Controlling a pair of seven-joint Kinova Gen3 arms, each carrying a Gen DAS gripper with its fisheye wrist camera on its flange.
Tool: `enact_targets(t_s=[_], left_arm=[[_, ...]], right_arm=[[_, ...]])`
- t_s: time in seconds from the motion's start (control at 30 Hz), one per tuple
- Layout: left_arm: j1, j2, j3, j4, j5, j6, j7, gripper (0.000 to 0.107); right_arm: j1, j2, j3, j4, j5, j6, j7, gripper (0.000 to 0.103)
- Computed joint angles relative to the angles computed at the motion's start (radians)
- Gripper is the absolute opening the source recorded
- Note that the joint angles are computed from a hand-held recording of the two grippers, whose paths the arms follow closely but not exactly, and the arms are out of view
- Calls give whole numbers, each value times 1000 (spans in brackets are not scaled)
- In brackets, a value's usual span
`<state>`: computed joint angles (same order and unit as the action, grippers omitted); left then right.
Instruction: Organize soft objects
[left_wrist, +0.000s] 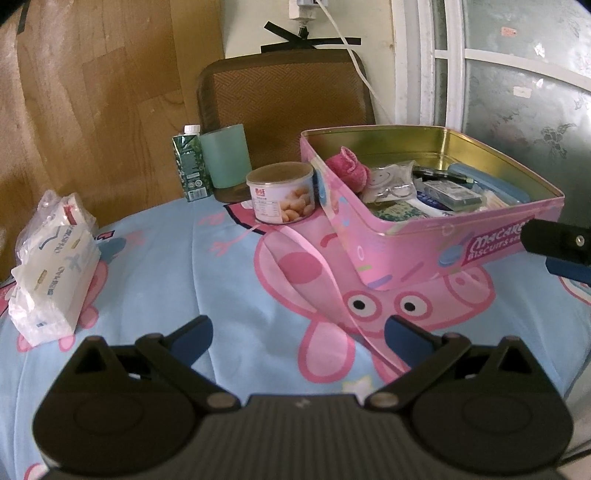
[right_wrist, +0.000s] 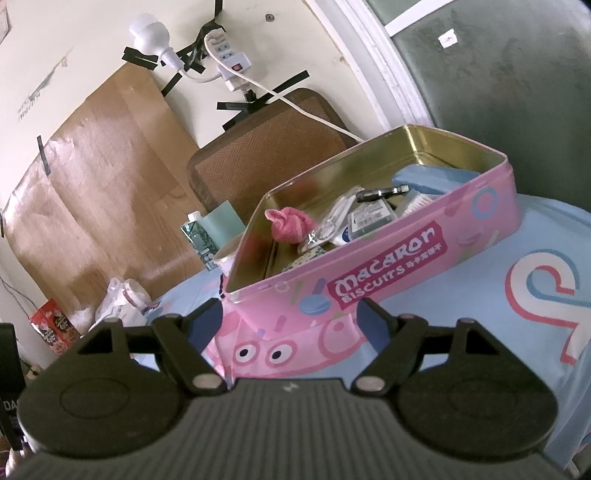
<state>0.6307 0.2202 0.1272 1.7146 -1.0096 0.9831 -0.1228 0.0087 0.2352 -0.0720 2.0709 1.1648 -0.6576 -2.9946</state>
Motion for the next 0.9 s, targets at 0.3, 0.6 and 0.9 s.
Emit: enact_targets(t_s=[0.3, 0.6, 0.9], left_arm=[[6, 4, 0, -7, 0, 14, 6, 103], [12, 2, 2, -6, -8, 21, 15, 103], [16, 13, 2, -20, -2, 44, 4, 103]], right_arm=[[0, -3, -1, 4, -4, 1, 0, 82], [1, -3, 0, 5, -3, -3, -1, 82], [3, -3, 1, 6, 2, -4, -6, 82]])
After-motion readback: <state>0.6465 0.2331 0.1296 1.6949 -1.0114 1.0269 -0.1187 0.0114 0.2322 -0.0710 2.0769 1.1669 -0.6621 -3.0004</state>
